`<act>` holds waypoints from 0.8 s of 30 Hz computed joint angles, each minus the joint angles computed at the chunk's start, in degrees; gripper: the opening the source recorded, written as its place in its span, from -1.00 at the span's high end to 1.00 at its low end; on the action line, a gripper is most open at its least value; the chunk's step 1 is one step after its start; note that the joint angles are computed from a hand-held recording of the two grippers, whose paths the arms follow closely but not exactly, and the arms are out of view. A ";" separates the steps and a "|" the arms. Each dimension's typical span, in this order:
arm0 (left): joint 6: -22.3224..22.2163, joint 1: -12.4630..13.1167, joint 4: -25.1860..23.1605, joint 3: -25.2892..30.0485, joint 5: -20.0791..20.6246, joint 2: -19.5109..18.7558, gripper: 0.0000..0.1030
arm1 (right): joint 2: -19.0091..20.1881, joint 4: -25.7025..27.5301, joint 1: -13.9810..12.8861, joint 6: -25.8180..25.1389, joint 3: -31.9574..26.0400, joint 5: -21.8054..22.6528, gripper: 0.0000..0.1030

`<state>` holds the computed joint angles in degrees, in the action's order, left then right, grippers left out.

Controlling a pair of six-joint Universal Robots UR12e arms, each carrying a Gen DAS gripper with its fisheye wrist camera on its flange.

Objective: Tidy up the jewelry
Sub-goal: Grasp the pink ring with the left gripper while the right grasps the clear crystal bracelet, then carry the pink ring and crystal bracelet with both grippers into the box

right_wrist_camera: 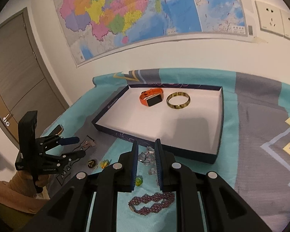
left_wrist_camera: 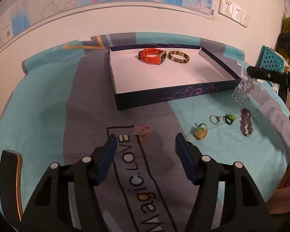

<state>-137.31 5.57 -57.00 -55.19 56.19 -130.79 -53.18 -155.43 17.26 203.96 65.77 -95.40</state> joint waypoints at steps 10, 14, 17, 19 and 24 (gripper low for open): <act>0.35 -1.22 -5.24 5.12 2.60 -2.79 0.23 | 0.42 -0.53 -0.22 1.73 0.05 0.75 0.70; 0.02 -1.36 -5.18 5.37 3.01 -3.02 0.35 | 0.47 -0.85 -0.19 1.61 -0.02 0.84 0.70; -1.18 -1.35 -4.85 5.64 3.28 -3.23 0.53 | 0.58 -0.80 -0.19 1.69 -0.12 1.08 0.70; -1.85 -1.30 -5.07 6.01 3.33 -3.41 0.57 | 0.61 -0.74 -0.22 1.65 -0.12 1.17 0.70; -2.10 -1.24 -5.09 5.74 2.76 -3.18 0.58 | 0.68 -0.63 -0.19 1.72 -0.39 1.28 0.70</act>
